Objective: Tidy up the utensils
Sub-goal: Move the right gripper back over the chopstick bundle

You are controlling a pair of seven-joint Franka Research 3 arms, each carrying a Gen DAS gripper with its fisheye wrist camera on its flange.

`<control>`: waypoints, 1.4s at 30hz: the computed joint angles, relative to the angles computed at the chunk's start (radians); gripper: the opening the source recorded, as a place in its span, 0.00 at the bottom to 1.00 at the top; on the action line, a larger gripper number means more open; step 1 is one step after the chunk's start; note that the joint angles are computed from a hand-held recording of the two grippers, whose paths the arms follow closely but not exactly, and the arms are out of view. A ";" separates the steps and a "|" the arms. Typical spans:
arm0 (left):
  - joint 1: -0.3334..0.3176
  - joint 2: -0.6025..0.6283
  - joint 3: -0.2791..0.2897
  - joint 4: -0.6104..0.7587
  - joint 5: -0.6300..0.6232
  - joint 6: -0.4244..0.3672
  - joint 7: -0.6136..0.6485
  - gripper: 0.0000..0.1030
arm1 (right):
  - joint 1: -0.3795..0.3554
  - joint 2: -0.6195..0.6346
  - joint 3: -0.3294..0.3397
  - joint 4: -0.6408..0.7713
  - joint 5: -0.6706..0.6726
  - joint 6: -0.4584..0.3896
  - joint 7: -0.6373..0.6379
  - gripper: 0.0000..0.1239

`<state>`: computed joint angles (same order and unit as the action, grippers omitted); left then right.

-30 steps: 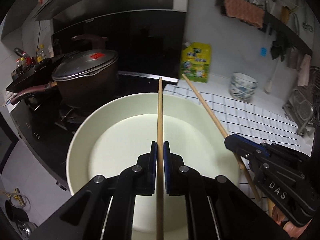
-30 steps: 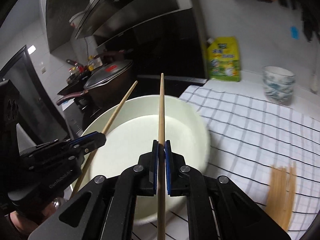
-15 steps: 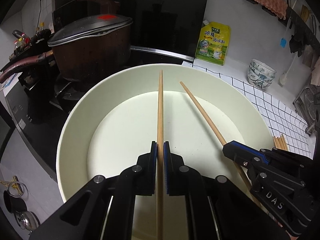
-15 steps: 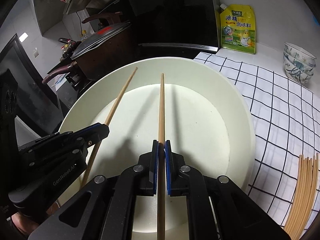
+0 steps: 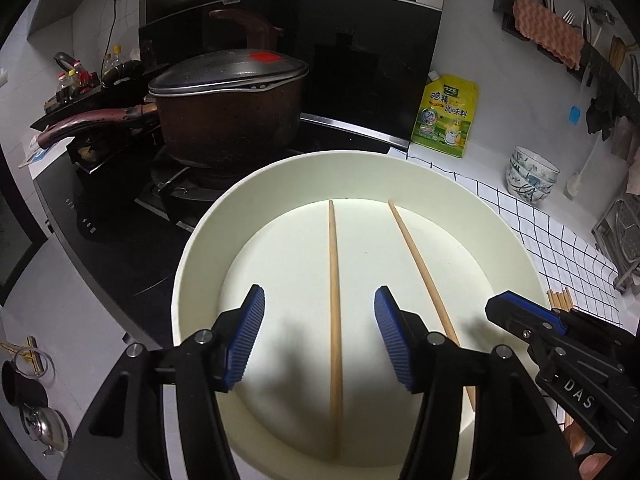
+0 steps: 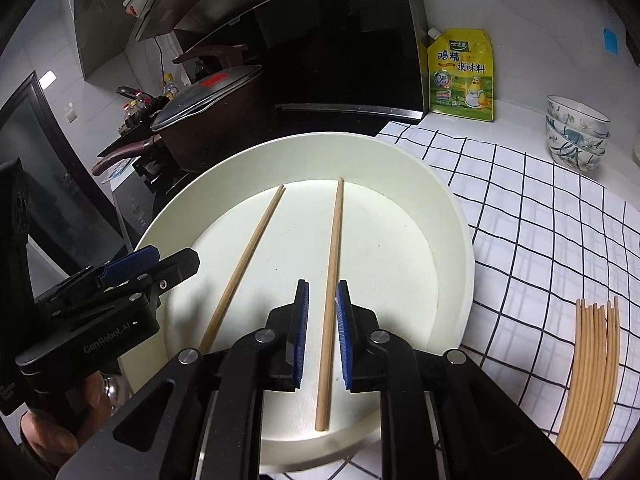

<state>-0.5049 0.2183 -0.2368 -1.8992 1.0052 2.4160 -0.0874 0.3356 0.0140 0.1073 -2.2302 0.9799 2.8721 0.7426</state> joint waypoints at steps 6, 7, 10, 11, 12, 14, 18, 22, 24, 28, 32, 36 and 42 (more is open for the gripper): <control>-0.020 -0.020 -0.014 -0.013 0.026 -0.031 -0.020 0.59 | 0.012 -0.066 -0.009 -0.072 0.031 0.030 -0.017 0.11; -0.022 -0.021 -0.017 -0.013 0.025 -0.034 -0.019 0.59 | 0.016 -0.077 -0.013 -0.084 0.034 0.034 -0.017 0.11; -0.031 -0.027 -0.026 -0.012 0.032 -0.043 -0.028 0.59 | 0.026 -0.111 -0.024 -0.122 0.044 0.050 -0.021 0.11; -0.035 -0.029 -0.028 -0.011 0.036 -0.046 -0.031 0.60 | 0.029 -0.123 -0.028 -0.134 0.044 0.058 -0.020 0.11; -0.039 -0.030 -0.032 -0.009 0.041 -0.050 -0.030 0.61 | 0.032 -0.138 -0.034 -0.150 0.047 0.064 -0.021 0.12; -0.049 -0.029 -0.037 0.001 0.049 -0.066 -0.026 0.63 | 0.039 -0.165 -0.047 -0.175 0.053 0.068 -0.023 0.12; -0.070 -0.028 -0.047 0.017 0.070 -0.082 -0.028 0.63 | 0.049 -0.220 -0.071 -0.227 0.047 0.085 -0.019 0.13; -0.091 -0.012 -0.055 0.044 0.080 -0.083 -0.024 0.68 | 0.058 -0.278 -0.099 -0.283 0.036 0.108 -0.013 0.16; -0.103 0.004 -0.056 0.063 0.084 -0.076 -0.023 0.69 | 0.057 -0.309 -0.111 -0.314 0.017 0.121 0.004 0.17; -0.135 0.050 -0.052 0.115 0.088 -0.060 0.004 0.69 | 0.050 -0.361 -0.143 -0.371 -0.022 0.143 0.042 0.20; -0.165 0.097 -0.039 0.166 0.082 -0.030 0.022 0.69 | 0.039 -0.409 -0.177 -0.423 -0.069 0.168 0.087 0.20; -0.197 0.147 -0.025 0.228 0.060 -0.019 0.062 0.70 | 0.050 -0.442 -0.227 -0.460 -0.100 0.186 0.109 0.22; -0.251 0.212 0.007 0.312 0.053 -0.014 0.084 0.74 | 0.081 -0.452 -0.319 -0.483 -0.095 0.186 0.083 0.22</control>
<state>-0.7563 0.4308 -0.2297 -1.5874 1.0584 2.4024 -0.0037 0.4163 -0.4376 -0.2121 -2.7135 0.8845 3.0583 0.8259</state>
